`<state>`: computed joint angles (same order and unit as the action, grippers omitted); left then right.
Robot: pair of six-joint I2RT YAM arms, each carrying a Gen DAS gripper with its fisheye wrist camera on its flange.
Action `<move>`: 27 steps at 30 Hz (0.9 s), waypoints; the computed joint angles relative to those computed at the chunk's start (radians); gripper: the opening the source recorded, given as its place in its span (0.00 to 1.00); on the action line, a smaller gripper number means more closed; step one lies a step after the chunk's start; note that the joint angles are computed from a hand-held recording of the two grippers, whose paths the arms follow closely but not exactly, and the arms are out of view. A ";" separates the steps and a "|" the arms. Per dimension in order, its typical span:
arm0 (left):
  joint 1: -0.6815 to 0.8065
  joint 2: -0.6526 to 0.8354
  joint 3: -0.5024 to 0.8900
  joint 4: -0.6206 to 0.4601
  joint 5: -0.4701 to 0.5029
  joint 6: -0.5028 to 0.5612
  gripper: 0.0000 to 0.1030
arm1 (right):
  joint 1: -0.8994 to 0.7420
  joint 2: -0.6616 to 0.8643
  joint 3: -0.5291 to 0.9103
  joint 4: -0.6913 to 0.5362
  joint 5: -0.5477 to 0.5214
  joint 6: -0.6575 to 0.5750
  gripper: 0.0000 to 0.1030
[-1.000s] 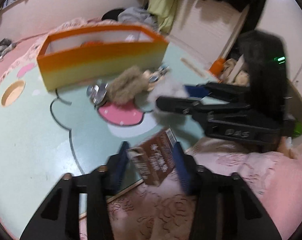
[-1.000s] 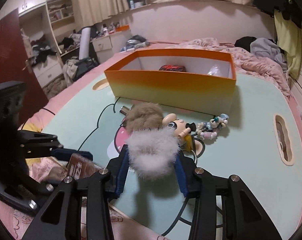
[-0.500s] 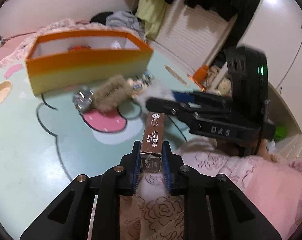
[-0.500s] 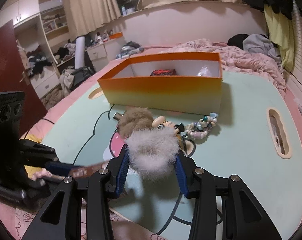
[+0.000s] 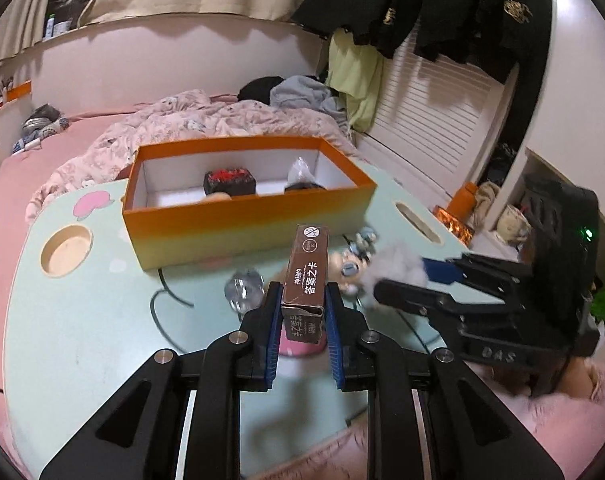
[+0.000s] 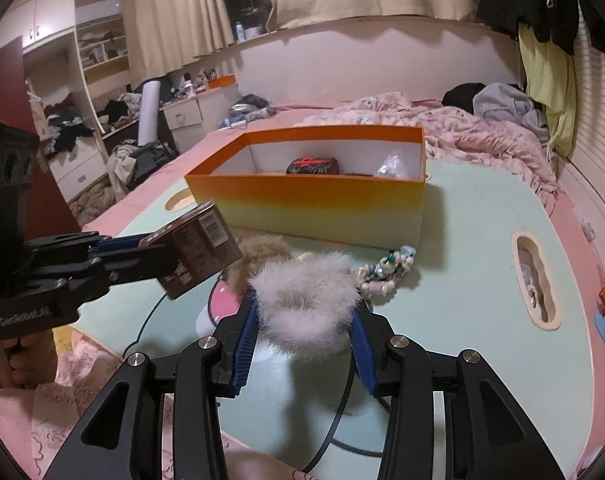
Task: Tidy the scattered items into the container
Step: 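Carry the pompom and carton into the orange box and open both grippers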
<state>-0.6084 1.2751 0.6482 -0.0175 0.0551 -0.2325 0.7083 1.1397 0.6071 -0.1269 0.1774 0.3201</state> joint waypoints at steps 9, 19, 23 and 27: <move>0.130 0.130 0.165 0.026 0.066 -0.004 0.21 | -0.132 0.033 0.134 0.013 -0.085 -0.065 0.40; 0.217 0.371 0.380 0.032 0.054 -0.045 0.21 | -0.251 0.382 0.454 -0.019 -0.205 -0.084 0.40; 0.241 0.392 0.366 0.087 0.080 -0.110 0.31 | -0.251 0.438 0.497 -0.007 -0.164 -0.071 0.51; 0.249 0.369 0.323 0.121 0.078 -0.140 0.77 | -0.265 0.408 0.459 0.023 -0.157 -0.049 0.64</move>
